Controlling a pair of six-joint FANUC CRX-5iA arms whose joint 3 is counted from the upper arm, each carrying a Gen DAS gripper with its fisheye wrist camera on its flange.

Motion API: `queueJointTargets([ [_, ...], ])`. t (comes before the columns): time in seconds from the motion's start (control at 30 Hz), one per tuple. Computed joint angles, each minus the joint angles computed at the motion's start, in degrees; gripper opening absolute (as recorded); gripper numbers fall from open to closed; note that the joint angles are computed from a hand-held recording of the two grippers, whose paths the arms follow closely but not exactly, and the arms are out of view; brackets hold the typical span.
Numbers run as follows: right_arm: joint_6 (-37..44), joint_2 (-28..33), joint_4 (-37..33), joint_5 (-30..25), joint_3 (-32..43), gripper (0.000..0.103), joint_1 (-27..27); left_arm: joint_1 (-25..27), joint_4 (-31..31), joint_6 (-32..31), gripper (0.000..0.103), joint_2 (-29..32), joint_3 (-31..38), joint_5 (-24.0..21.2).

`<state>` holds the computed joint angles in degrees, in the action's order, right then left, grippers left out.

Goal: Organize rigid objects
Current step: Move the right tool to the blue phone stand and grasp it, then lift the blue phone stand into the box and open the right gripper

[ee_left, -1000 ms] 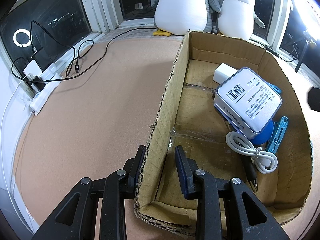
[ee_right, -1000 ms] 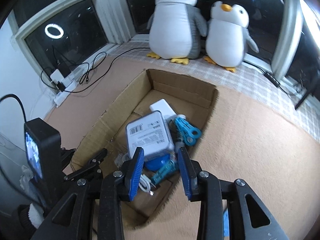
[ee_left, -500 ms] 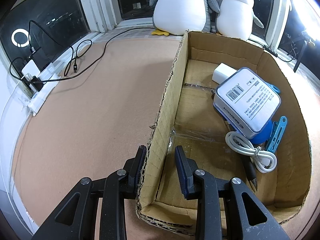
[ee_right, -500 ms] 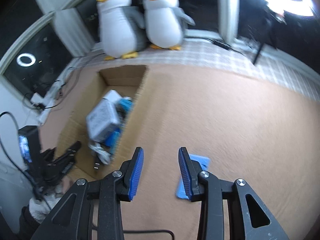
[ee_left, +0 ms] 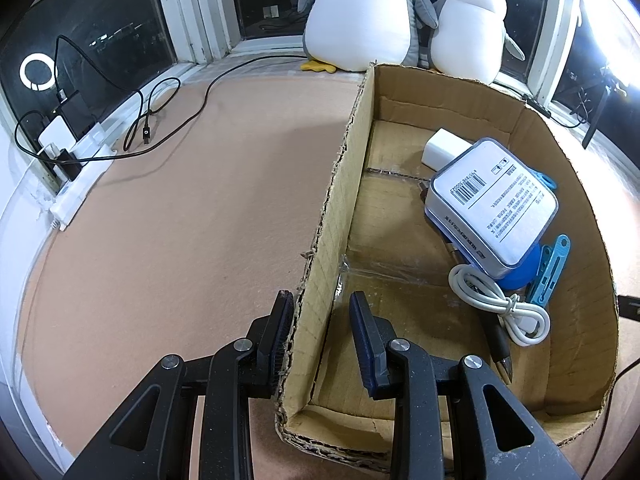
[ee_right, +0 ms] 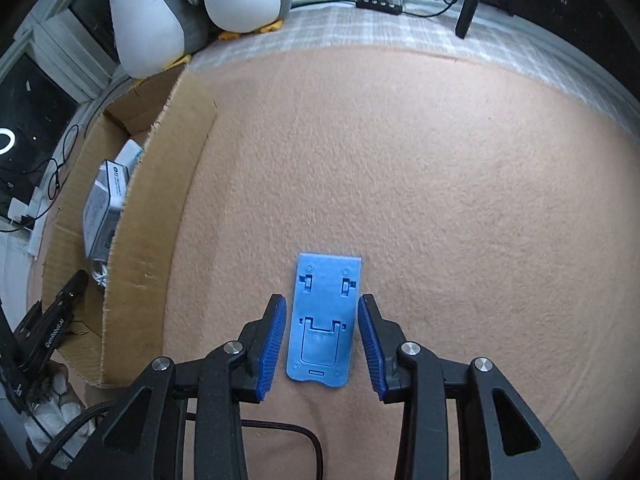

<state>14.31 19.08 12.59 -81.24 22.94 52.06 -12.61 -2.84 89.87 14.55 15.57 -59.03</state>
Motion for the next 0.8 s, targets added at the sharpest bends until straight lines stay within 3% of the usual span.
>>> queueJointTargets([
  [0.43, 8.1, 5.9, 1.1, -7.3, 5.9, 0.043, 0.8, 0.4, 1.3, -0.2, 0.032, -0.2, -0.6, 0.7],
  [0.8, 10.0, 5.5, 1.4, -6.1, 5.4, 0.034, 1.3, 0.4, 1.5, -0.2, 0.032, 0.0, -0.5, 0.7],
])
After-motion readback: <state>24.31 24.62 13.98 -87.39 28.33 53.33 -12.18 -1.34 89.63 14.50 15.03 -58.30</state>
